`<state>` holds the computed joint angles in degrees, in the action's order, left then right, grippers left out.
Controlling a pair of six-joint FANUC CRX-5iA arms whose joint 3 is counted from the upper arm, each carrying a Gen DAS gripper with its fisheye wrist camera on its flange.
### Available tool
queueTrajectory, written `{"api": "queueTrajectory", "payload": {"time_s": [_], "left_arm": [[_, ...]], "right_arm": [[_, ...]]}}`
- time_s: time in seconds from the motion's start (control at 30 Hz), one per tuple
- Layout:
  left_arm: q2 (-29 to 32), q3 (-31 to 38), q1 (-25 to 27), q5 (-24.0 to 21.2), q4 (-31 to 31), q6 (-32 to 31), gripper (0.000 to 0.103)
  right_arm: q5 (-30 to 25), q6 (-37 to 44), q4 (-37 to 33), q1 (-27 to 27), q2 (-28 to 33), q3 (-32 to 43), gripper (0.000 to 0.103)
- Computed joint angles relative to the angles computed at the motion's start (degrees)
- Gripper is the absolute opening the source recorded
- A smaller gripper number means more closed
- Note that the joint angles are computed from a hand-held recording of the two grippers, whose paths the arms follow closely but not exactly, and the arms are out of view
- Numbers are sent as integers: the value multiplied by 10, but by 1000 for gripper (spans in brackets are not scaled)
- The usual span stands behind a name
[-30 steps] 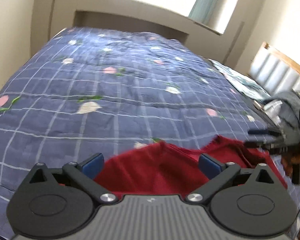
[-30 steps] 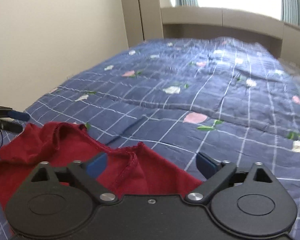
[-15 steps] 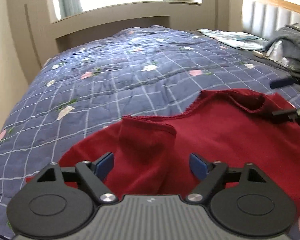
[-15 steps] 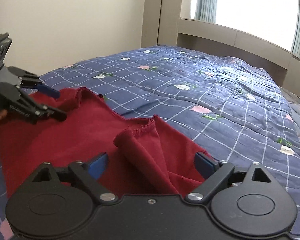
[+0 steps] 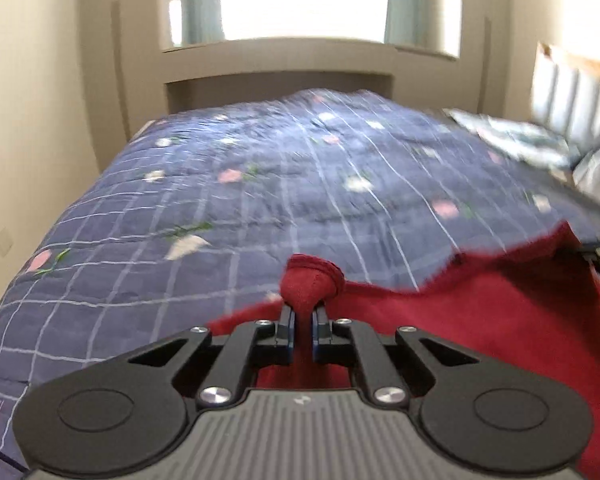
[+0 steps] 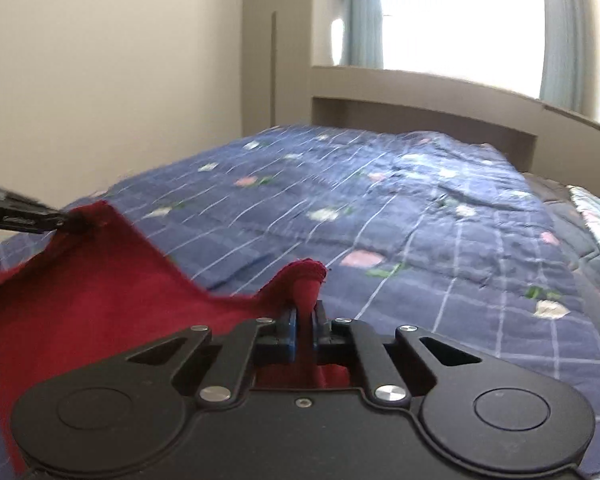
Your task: Fold small clothes
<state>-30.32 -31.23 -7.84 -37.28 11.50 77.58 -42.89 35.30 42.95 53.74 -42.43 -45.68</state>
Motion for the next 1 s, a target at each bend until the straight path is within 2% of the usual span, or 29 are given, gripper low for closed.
{"api": "queueTrajectory", "payload": {"time_s": [0.13, 0.23, 0.37, 0.53, 0.63, 0.7, 0.73, 0.83, 0.87, 0.9, 1.0], "left_arm": [[0, -4, 42, 10, 23, -4, 7], [17, 3, 53, 14, 3, 12, 7], [52, 14, 54, 3, -18, 51, 7], [71, 12, 56, -3, -26, 59, 9], [72, 20, 55, -15, -48, 94, 27], [71, 26, 59, -22, -61, 118, 52], [71, 29, 63, -24, -67, 130, 57], [63, 27, 84, -23, -63, 153, 77], [62, 32, 86, -26, -74, 175, 88], [58, 33, 91, -26, -82, 194, 98], [46, 36, 98, -24, -112, 243, 103]], "right_arm": [[14, -9, 12, -38, 33, 10, 6], [21, -12, 17, -63, 68, 17, 6], [18, -20, 11, -75, 101, 22, 6], [10, -26, 10, -72, 116, 17, 8], [7, -45, 20, -73, 117, 14, 21], [4, -56, 26, -75, 116, 14, 32], [0, -61, 30, -75, 117, 14, 37], [-22, -86, 57, -70, 118, 11, 68], [-35, -97, 65, -66, 120, 11, 84], [-47, -110, 73, -62, 123, 12, 94], [-79, -132, 94, -50, 126, 9, 102]]}}
